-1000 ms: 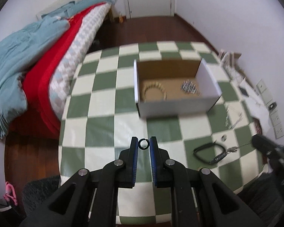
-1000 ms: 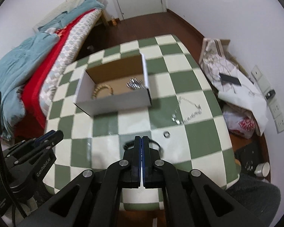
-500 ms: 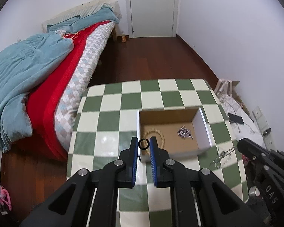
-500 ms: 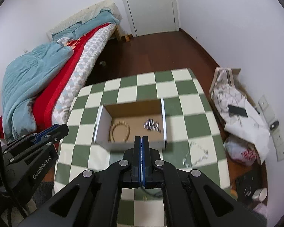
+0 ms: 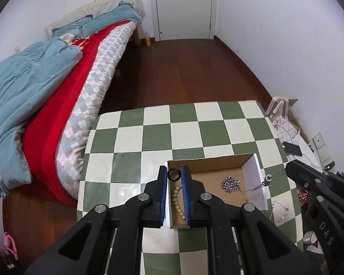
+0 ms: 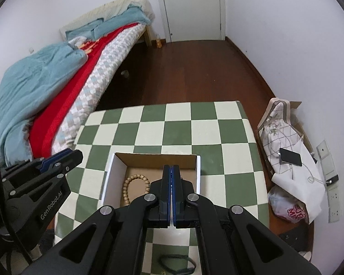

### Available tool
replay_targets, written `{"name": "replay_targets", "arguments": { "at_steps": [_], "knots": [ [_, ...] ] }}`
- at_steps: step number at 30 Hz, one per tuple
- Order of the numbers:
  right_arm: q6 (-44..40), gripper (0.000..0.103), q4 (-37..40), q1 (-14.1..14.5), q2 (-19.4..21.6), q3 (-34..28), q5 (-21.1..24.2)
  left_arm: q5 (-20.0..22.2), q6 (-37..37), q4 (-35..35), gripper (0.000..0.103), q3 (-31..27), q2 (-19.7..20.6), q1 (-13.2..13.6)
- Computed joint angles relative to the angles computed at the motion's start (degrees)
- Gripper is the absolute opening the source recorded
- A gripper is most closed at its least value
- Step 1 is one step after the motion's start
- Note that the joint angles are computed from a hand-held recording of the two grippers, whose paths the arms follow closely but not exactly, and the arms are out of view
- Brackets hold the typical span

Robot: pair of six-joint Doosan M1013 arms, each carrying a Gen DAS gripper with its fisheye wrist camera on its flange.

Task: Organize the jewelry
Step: 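Lower the black ring into the white box and open the left gripper, then move the left tool toward the black band watch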

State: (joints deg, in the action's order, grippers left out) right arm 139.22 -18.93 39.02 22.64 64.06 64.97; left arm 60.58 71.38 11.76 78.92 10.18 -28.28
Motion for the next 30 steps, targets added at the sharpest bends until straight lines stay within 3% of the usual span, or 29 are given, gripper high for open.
{"name": "replay_targets", "arguments": {
  "at_steps": [13, 17, 18, 19, 20, 21, 22, 30],
  "knots": [
    [-5.7, 0.001, 8.4, -3.0, 2.5, 0.7, 0.5, 4.3, 1.8, -5.8, 0.01, -1.4, 3.6, 1.6],
    [-8.0, 0.004, 12.0, -4.0, 3.5, -0.2, 3.2, 4.8, 1.1, -5.2, 0.014, -1.9, 3.7, 1.6],
    [-8.3, 0.017, 12.3, -4.2, 3.6, -0.4, 3.9, 4.8, 0.5, -4.1, 0.02, -2.0, 3.7, 1.4],
    [-8.3, 0.03, 12.6, -4.3, 3.8, -0.5, 4.8, 4.9, -0.1, -3.1, 0.041, -2.1, 3.6, 1.3],
    [-8.4, 0.065, 12.7, -4.3, 3.8, -0.4, 5.2, 4.6, -0.7, -2.4, 0.057, -2.0, 3.5, 1.3],
    [-8.3, 0.093, 12.5, -4.2, 3.8, -0.5, 5.8, 4.3, -1.1, -1.9, 0.09, -1.9, 3.4, 1.3],
    [-8.1, 0.096, 12.0, -4.1, 3.8, -0.5, 6.2, 3.9, -1.5, -1.2, 0.101, -1.7, 3.1, 1.4],
    [-5.6, 0.1, 6.8, -2.6, 3.9, -1.1, 10.2, 3.6, -4.5, 3.6, 0.102, -0.3, 1.9, 1.2]
  ]
}}
